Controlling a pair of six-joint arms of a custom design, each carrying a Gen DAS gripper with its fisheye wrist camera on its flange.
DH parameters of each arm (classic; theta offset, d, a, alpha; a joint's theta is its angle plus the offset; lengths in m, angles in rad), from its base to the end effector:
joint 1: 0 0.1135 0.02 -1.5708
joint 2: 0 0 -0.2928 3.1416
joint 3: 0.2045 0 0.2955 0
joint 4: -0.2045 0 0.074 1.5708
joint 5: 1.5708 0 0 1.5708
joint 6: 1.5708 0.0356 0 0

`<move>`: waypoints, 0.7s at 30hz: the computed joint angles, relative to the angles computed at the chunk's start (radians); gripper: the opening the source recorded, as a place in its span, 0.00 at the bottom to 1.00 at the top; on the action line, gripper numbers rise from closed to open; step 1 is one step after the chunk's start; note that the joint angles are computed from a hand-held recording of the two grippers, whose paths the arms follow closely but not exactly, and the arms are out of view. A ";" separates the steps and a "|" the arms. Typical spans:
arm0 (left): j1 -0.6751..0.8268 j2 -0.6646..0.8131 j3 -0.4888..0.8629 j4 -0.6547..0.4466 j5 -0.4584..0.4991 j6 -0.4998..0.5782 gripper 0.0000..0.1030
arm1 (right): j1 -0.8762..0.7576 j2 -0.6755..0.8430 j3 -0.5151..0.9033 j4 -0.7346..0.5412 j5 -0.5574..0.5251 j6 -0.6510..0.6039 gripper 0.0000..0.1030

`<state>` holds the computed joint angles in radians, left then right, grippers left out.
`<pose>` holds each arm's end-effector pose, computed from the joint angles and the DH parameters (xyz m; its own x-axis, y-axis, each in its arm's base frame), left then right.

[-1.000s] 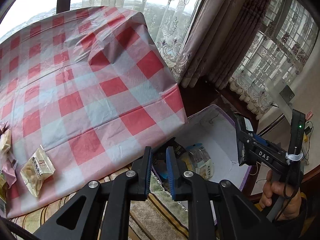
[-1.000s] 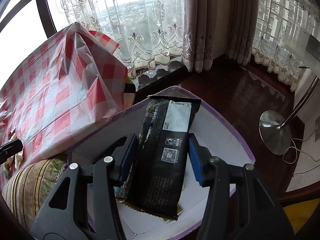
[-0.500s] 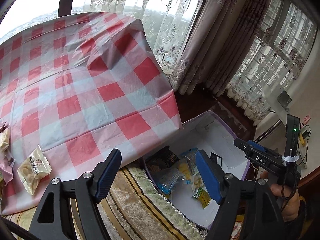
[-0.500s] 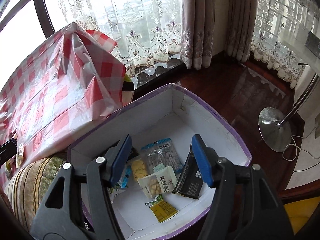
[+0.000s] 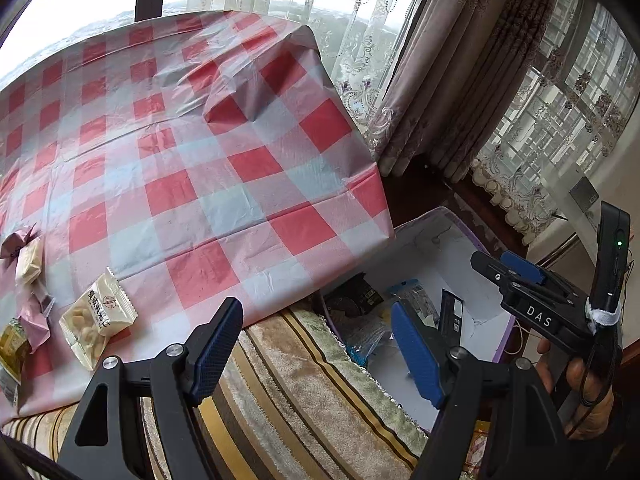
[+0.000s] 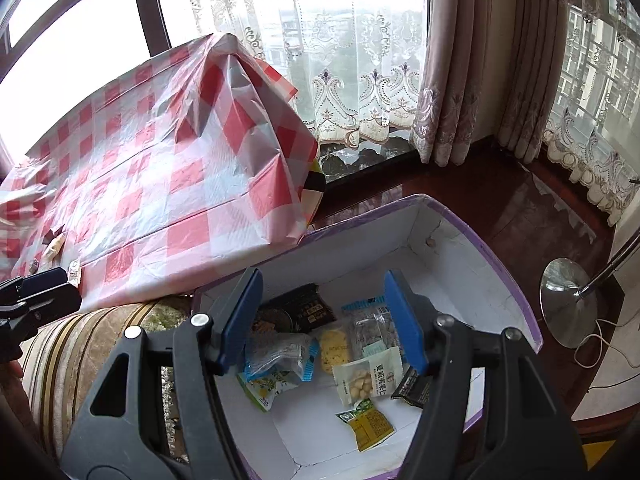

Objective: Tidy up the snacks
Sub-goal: 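Move both open tools back over the table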

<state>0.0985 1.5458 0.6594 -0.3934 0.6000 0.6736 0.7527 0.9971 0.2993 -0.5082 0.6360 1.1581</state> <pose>0.2724 0.0067 0.1209 -0.6951 0.4487 -0.5617 0.6573 0.7131 -0.2438 0.1298 0.0926 0.1236 -0.6356 0.4144 -0.6514 0.4660 0.8786 0.1043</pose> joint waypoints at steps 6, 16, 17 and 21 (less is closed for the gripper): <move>0.098 0.031 0.034 -0.017 0.016 0.023 0.73 | 0.039 0.142 0.070 0.129 -0.036 -0.053 0.65; 0.345 0.139 0.170 -0.096 0.084 0.093 0.71 | 0.101 0.367 0.224 0.255 -0.082 -0.152 0.65; 0.365 0.153 0.186 -0.102 0.084 0.096 0.71 | 0.103 0.385 0.236 0.264 -0.090 -0.162 0.65; 0.441 0.220 0.257 -0.130 0.083 0.108 0.71 | 0.118 0.450 0.292 0.278 -0.107 -0.197 0.65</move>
<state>0.5394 1.7654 0.9161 -0.5229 0.6833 0.7820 0.8703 1.4469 0.5912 -0.2298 0.5287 0.9612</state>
